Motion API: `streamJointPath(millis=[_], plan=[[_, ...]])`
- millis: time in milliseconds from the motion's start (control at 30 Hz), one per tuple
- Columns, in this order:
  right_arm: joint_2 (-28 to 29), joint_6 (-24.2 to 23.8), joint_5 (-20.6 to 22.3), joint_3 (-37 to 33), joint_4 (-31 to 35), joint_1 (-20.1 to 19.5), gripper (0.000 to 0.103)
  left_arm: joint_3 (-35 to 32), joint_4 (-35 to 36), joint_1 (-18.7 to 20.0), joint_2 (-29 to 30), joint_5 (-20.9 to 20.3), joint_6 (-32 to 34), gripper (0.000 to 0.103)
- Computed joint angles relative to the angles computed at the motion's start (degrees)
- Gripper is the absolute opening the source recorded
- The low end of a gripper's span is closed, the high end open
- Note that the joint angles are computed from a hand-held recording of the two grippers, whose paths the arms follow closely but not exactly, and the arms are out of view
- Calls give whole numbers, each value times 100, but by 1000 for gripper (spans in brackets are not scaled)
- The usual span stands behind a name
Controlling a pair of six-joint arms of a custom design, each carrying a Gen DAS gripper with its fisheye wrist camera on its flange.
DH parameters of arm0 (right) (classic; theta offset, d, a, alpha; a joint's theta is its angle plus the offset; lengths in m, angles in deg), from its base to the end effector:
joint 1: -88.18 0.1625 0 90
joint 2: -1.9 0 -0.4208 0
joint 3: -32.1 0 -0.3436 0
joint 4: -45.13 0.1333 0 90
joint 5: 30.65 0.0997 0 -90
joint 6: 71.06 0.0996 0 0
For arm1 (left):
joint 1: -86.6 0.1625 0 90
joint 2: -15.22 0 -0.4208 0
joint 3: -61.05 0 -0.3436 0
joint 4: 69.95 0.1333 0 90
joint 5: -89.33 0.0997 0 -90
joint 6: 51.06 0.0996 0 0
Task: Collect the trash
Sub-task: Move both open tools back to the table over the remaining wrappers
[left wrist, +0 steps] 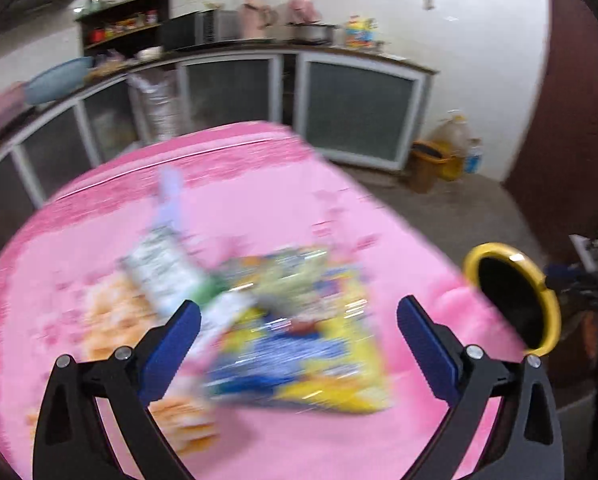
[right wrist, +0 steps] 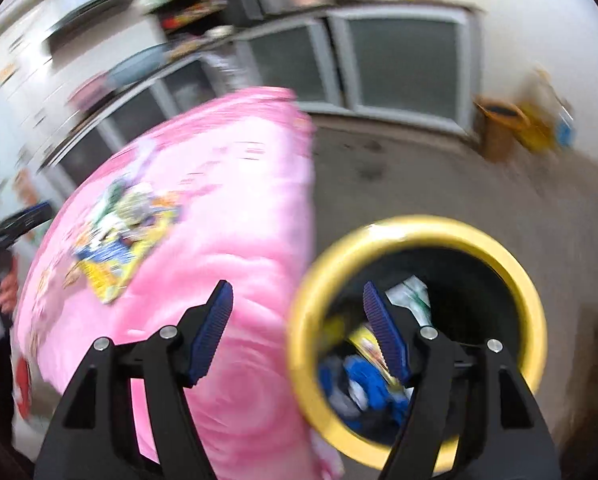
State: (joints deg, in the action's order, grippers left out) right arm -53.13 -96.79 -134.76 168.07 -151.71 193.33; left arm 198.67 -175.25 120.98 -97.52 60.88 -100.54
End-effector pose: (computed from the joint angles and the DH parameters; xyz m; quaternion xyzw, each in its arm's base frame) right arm 0.2169 -0.3838 0.1247 0.3120 -0.9159 0.2104 0.1397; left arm -0.0729 -0.3175 0.3427 0.0885 0.8527 -0.3612 0.3670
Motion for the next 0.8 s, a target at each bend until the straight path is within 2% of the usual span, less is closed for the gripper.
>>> streamJointPath(millis=[33,133,200,367,567,667,800], plan=[[121,-79,81,-63,-24,107,67,-77,463,84,-262,29,-192,95],[595,-321,353,-454,109,473,71,-233,1017,368,-647,55,-475,95],[896,-375,381,-698,182,676,71,-230,922,609,-729,70,-438,95],[1486,-476,400,-1286,468,1023,71,-62,-358,1217,-399,35,298,95],[1922,-647,429,-1729,685,1268,74,-131,-2346,2043,443,-77,1302,95],[2126,-775,454,-2013,882,1368,75,-329,-2652,2341,820,36,1354,95],[2401,-900,404,-2485,1308,1423,77,-735,-2516,2728,1289,-109,1298,95]])
